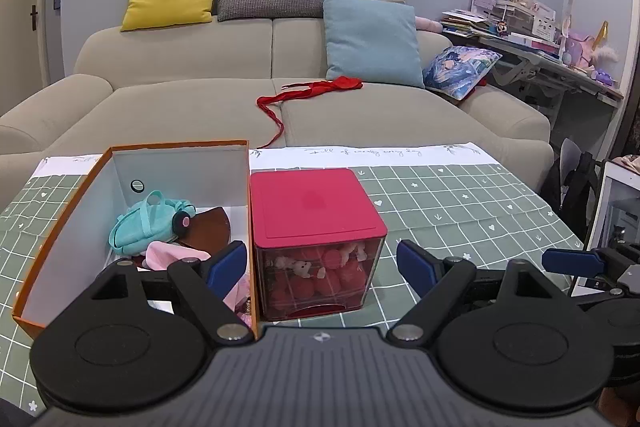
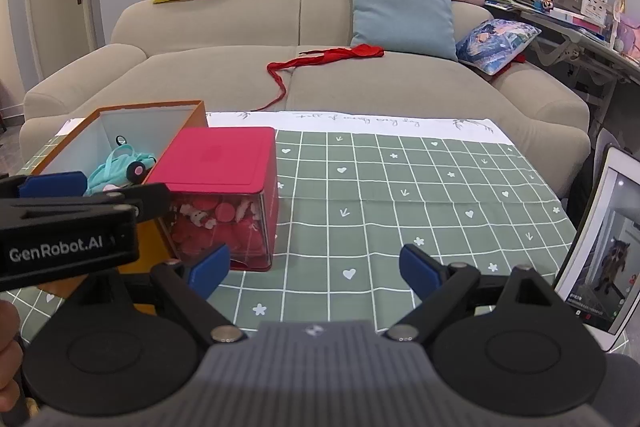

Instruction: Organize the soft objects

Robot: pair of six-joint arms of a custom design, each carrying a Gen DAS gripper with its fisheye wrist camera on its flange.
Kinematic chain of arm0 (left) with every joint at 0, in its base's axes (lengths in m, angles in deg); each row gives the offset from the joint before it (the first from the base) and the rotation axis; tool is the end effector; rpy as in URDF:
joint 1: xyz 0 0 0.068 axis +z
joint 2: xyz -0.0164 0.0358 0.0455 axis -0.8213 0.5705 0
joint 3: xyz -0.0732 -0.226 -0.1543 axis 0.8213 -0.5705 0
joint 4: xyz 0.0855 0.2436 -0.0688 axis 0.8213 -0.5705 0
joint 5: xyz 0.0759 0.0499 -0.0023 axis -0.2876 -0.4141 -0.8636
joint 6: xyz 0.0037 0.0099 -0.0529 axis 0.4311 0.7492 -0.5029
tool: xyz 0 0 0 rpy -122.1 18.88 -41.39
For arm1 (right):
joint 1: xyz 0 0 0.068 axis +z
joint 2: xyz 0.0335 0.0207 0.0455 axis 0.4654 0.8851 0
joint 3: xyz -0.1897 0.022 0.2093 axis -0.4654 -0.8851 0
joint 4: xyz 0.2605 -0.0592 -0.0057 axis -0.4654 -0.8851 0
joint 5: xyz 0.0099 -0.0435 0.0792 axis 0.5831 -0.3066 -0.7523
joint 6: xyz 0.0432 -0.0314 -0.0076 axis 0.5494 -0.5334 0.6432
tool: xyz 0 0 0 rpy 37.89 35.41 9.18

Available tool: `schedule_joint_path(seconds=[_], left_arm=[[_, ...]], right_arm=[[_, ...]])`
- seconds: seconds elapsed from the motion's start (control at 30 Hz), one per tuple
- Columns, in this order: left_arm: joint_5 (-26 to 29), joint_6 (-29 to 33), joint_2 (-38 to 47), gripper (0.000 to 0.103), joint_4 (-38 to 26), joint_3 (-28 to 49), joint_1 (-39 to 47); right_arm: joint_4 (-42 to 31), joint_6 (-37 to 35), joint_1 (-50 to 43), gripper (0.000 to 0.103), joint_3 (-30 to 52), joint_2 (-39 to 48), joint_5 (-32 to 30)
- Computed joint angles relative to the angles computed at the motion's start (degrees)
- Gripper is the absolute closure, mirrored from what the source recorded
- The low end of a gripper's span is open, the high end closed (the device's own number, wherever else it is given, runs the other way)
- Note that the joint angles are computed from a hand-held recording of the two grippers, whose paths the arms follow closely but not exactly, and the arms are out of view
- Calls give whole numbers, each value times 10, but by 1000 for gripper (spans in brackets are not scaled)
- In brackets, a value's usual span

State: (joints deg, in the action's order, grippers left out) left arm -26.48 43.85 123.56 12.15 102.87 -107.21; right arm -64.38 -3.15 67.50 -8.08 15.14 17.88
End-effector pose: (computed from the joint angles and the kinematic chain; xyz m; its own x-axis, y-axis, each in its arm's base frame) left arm 0.2034 -0.2308 0.1704 -0.5390 0.0639 -0.8399 0.2140 0.9748 -0.0631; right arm 0.1728 0.1204 0.1792 -0.6247 -0.0113 -0.7808 -0.0007 0.9999 -0.0139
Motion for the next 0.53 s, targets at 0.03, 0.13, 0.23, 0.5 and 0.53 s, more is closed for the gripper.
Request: schedule_joint_path(seconds=[0.03, 0.13, 0.23, 0.5, 0.53], left_arm=[[-1, 3, 0, 4, 0, 0, 0], [-5, 7, 2, 4, 1, 0, -2], [-2, 5, 1, 4, 0, 1, -2], [-2, -1, 2, 4, -4, 2, 0], [0, -4, 1, 4, -5, 2, 1]], right_arm=[[2, -3, 3, 13, 0, 1, 3], [1, -2, 7, 13, 1, 3, 5], [0, 2, 5, 13, 0, 4, 1], [-2, 0, 1, 13, 2, 8, -4], [-2, 0, 1, 13, 2, 7, -4]])
